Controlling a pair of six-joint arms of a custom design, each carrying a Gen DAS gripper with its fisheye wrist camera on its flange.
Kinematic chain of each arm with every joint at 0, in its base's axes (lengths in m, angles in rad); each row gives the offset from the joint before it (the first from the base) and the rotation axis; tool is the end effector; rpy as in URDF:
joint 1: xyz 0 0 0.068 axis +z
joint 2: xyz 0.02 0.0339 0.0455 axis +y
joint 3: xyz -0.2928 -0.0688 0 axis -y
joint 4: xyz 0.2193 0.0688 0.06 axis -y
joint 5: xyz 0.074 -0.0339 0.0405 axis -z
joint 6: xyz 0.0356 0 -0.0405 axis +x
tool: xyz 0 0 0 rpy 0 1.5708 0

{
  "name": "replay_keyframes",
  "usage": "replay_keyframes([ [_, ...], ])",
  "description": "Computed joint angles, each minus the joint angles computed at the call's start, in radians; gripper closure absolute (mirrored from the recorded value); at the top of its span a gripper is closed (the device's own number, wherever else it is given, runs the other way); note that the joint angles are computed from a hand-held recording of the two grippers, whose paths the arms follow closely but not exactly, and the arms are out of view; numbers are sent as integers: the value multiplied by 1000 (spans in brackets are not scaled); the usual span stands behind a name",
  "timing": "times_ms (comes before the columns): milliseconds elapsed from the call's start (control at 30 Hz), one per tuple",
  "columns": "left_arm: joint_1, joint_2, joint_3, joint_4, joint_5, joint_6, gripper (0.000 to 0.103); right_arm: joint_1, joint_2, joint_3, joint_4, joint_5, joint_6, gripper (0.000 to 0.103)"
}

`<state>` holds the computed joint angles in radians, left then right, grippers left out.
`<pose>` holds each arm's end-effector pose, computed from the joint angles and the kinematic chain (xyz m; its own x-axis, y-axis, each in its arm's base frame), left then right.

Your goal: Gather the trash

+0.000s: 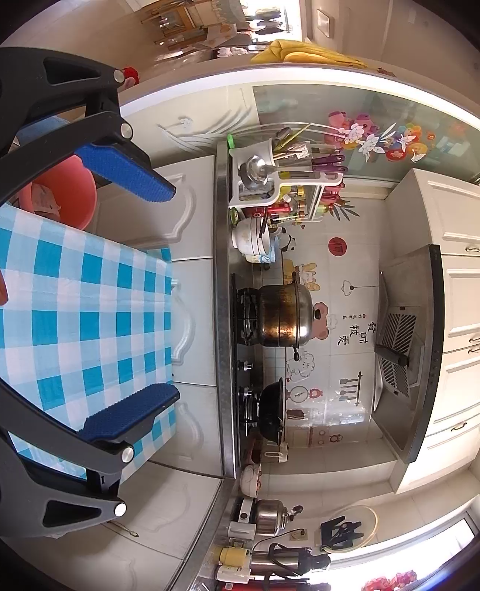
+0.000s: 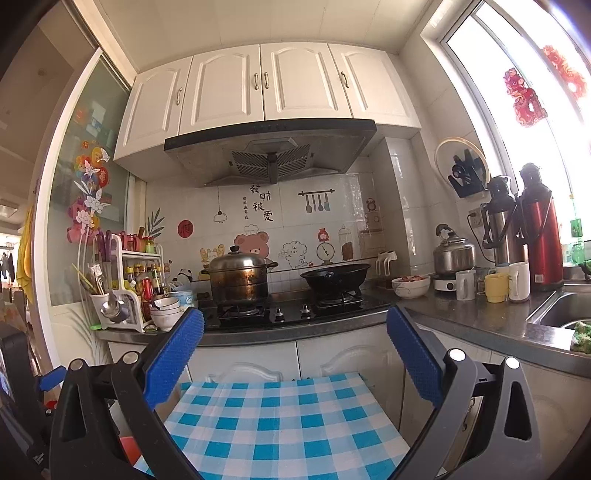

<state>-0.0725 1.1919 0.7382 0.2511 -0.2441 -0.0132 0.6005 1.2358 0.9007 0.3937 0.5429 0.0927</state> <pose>0.2414 -0.0089 0.3215 -0.1985 0.0016 -0.9801 -0.1685 0.9851 0.0357 0.2207 0.1288 0.3807 0.0427 0.1253 -0.9912 -0.0625 0.9905 0.1225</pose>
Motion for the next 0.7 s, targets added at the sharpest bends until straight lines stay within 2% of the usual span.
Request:
replay_keyframes([
  [700,-5,62,15,22,12,-23,4,-31,36,-13,15,-21,17,5],
])
